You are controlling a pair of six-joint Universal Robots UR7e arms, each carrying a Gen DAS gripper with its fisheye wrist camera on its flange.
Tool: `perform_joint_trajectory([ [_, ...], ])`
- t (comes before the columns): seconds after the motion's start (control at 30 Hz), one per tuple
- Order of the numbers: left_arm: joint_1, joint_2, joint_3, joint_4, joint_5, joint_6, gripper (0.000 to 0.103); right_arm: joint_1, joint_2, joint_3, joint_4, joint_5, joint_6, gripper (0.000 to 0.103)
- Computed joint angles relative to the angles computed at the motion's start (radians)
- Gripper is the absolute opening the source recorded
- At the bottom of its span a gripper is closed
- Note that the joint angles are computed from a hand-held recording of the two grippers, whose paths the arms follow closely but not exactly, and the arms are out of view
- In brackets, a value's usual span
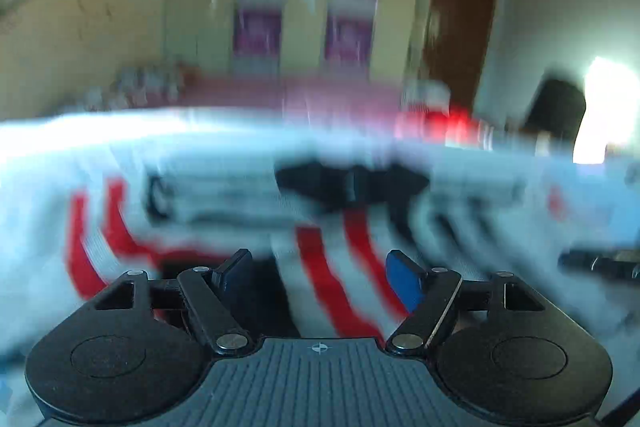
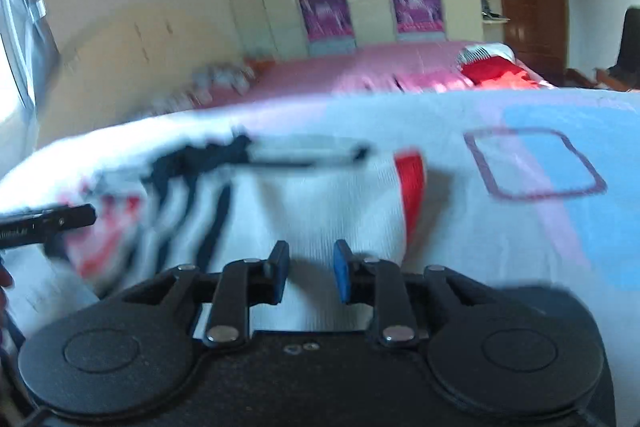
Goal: Fold small clothes
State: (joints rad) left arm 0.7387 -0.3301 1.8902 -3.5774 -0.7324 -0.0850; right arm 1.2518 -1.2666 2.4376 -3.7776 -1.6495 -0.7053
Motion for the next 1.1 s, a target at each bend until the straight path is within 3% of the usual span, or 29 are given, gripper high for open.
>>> perform_joint_trajectory([
  [0.1, -0.016, -0.002, 0.015, -0.033, 0.037, 0.005, 0.079, 0.046, 0.0, 0.013, -0.036, -0.074, -0.007, 0.026],
  [0.2, -0.054, -0.037, 0.111, -0.212, 0.086, -0.006, 0.079, 0.038, -0.062, 0.065, -0.051, -0.002, 0.002, 0.031],
  [0.33, -0.065, -0.139, 0.324, -0.341, 0.192, -0.223, 0.08, 0.04, -0.121, 0.114, -0.033, -0.016, 0.054, 0.032],
  [0.43, -0.022, -0.188, 0.487, -0.538, 0.223, -0.353, 0.079, 0.045, -0.135, 0.144, -0.045, -0.044, 0.133, 0.033],
  [0.5, 0.028, -0.219, 0.566, -0.645, 0.248, -0.406, 0.073, 0.066, -0.118, 0.158, -0.082, -0.081, 0.178, 0.033],
  [0.53, 0.061, -0.236, 0.595, -0.707, 0.246, -0.406, 0.067, 0.08, -0.102, 0.165, -0.106, -0.1, 0.2, 0.033],
  [0.6, 0.132, -0.267, 0.622, -0.826, 0.243, -0.378, 0.066, 0.121, -0.054, 0.167, -0.152, -0.145, 0.242, 0.033],
  [0.67, 0.224, -0.326, 0.623, -0.879, 0.204, -0.341, 0.066, 0.177, 0.005, 0.161, -0.195, -0.199, 0.282, 0.033],
  [0.77, 0.387, -0.428, 0.589, -0.829, 0.056, -0.333, 0.066, 0.258, 0.094, 0.137, -0.243, -0.273, 0.36, 0.033],
  [0.83, 0.473, -0.483, 0.561, -0.768, -0.049, -0.3, 0.06, 0.309, 0.155, 0.111, -0.268, -0.323, 0.419, 0.033],
  [0.93, 0.562, -0.534, 0.506, -0.669, -0.152, -0.265, 0.048, 0.382, 0.226, 0.065, -0.28, -0.391, 0.501, 0.033],
  [1.1, 0.635, -0.551, 0.439, -0.611, -0.23, -0.23, 0.023, 0.475, 0.305, -0.004, -0.265, -0.465, 0.551, 0.033],
])
